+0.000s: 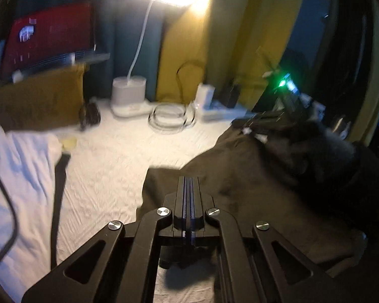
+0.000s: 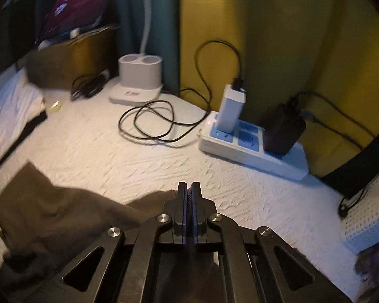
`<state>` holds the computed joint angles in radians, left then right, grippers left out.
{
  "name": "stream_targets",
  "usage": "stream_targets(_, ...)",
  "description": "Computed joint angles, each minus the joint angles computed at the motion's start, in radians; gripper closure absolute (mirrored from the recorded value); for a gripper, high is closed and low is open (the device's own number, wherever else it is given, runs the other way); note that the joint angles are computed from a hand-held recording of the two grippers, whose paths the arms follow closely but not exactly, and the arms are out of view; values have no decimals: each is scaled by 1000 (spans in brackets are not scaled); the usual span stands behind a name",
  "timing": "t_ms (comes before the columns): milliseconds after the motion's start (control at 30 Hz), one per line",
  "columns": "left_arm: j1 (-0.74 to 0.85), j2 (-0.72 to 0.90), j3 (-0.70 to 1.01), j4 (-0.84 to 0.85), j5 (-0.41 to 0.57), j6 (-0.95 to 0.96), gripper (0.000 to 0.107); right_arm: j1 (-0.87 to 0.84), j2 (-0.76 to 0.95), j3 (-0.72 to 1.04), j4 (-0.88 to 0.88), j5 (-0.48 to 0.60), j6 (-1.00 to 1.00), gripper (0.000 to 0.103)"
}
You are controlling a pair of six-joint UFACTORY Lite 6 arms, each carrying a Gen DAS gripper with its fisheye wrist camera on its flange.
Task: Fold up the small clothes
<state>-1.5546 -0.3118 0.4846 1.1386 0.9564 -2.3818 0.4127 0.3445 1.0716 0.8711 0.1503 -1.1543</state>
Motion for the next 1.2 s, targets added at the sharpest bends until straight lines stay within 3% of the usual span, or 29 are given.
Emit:
stream_targets(67, 66, -7, -42, -1, -90, -5, 106, -9, 22, 5, -8, 4, 6, 100)
stream_targets(167, 131, -71, -121, -28, -133, -12, 104, -14, 29, -18, -61, 5, 57, 100)
stream_targets(200, 151, -97, -150, -20, -146, -25, 92, -19, 27, -21, -96, 8, 91, 100)
stream_targets(233, 187, -118, -175, -11, -166, -28, 57, -25, 10, -37, -107, 8, 101, 99)
stream_targets(300, 235, -136, -216, 46, -190, -90, 19, -51, -50, -76, -82, 25, 70, 95)
stream_targets(333, 274, -140, -237, 108, -241, -136, 19, -61, -89, -102, -85, 19, 69, 86)
stream_targets(367, 326, -131, -246, 167, -316, -165, 19, -74, -140, -134, -101, 15, 79, 59)
stream_targets(433, 412, -51, -235, 323, -451, -272, 19, -120, -247, -197, -46, 28, 13, 16)
stream_targets(467, 439, 8, -217, 397, -492, -331, 19, -143, -292, -225, -4, 38, -37, 16)
stream_targets(567, 383, 161, -122, 398, -447, -281, 20, -239, -467, -327, -31, 101, -61, 16)
stream_targets(600, 351, 186, -101, 351, -415, -236, 34, -284, -533, -365, -34, 131, -77, 16)
stream_targets(633, 338, 208, -78, 315, -403, -184, 70, -335, -594, -401, -31, 169, -100, 16)
stream_targets(667, 348, 206, -74, 306, -421, -157, 89, -393, -648, -432, -28, 215, -126, 16)
stream_targets(700, 367, 192, -83, 318, -449, -162, 102, -441, -685, -452, -26, 254, -147, 16)
stream_targets(867, 291, 228, 15, 115, -262, 56, 102, -769, -896, -596, 26, 508, -319, 16)
stream_targets(1033, 179, 374, 265, -68, -9, 382, 102, -1112, -1013, -708, 41, 765, -495, 16)
stream_targets(1133, 153, 419, 380, -111, 38, 501, 102, -1282, -1023, -737, 35, 888, -586, 16)
stream_targets(1200, 163, 465, 463, -131, 19, 580, 101, -1376, -1016, -746, 27, 952, -635, 16)
